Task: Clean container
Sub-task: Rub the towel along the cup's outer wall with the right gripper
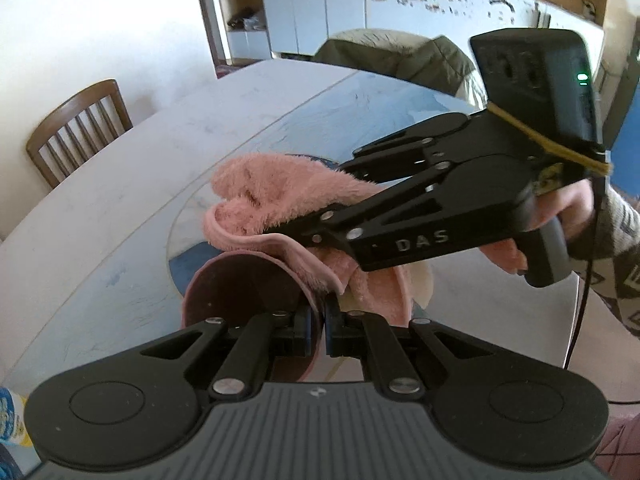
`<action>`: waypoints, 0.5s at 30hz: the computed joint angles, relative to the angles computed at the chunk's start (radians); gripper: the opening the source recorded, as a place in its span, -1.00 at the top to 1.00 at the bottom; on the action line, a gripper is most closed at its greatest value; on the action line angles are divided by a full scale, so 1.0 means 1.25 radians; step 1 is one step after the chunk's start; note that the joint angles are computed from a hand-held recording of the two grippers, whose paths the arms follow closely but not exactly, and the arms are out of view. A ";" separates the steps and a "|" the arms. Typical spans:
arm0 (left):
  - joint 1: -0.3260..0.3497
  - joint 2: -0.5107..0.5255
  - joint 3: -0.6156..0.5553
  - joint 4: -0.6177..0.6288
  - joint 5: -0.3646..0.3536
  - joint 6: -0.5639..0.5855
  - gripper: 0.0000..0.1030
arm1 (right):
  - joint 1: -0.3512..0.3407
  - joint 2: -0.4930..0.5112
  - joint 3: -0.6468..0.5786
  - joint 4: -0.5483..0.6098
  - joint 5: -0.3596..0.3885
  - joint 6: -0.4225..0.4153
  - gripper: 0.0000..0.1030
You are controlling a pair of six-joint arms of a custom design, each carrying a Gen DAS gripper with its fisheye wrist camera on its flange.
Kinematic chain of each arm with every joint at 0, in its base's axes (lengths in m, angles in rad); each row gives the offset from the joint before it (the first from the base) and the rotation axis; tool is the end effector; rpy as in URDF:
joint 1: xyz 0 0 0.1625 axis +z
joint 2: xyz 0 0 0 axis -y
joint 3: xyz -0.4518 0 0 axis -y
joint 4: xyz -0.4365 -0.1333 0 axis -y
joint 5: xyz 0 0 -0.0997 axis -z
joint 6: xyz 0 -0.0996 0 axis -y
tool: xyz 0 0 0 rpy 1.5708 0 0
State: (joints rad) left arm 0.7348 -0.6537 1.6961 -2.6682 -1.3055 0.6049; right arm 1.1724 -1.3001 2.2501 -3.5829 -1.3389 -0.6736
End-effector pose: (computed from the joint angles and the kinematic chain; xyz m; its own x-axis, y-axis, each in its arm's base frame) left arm -0.4003 -0.5766 -0.0302 -0.1197 0.9617 -0.2466 0.9834 0.1490 0.1037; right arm -0.0531 -0.5287 0.2827 -0.8798 -0.1295 0.4573 -0.4605 0.4710 -0.7524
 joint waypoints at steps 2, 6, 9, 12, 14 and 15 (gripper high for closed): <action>-0.003 0.007 -0.010 0.008 0.003 0.002 0.89 | -0.007 0.014 -0.006 -0.011 -0.003 0.012 0.40; -0.010 0.027 -0.040 0.033 0.022 0.023 0.89 | -0.032 0.023 -0.011 -0.020 0.013 0.033 0.40; -0.013 0.047 -0.079 0.081 0.027 0.036 0.89 | -0.056 0.033 -0.014 -0.030 0.038 0.048 0.40; -0.021 0.072 -0.109 0.106 0.036 0.064 0.89 | -0.105 0.048 -0.017 -0.049 0.132 0.099 0.41; -0.021 0.087 -0.129 0.125 0.034 0.081 0.89 | -0.109 0.053 -0.022 -0.077 0.118 0.128 0.40; -0.021 0.092 -0.135 0.135 0.035 0.087 0.89 | -0.114 0.057 -0.022 -0.104 0.128 0.126 0.40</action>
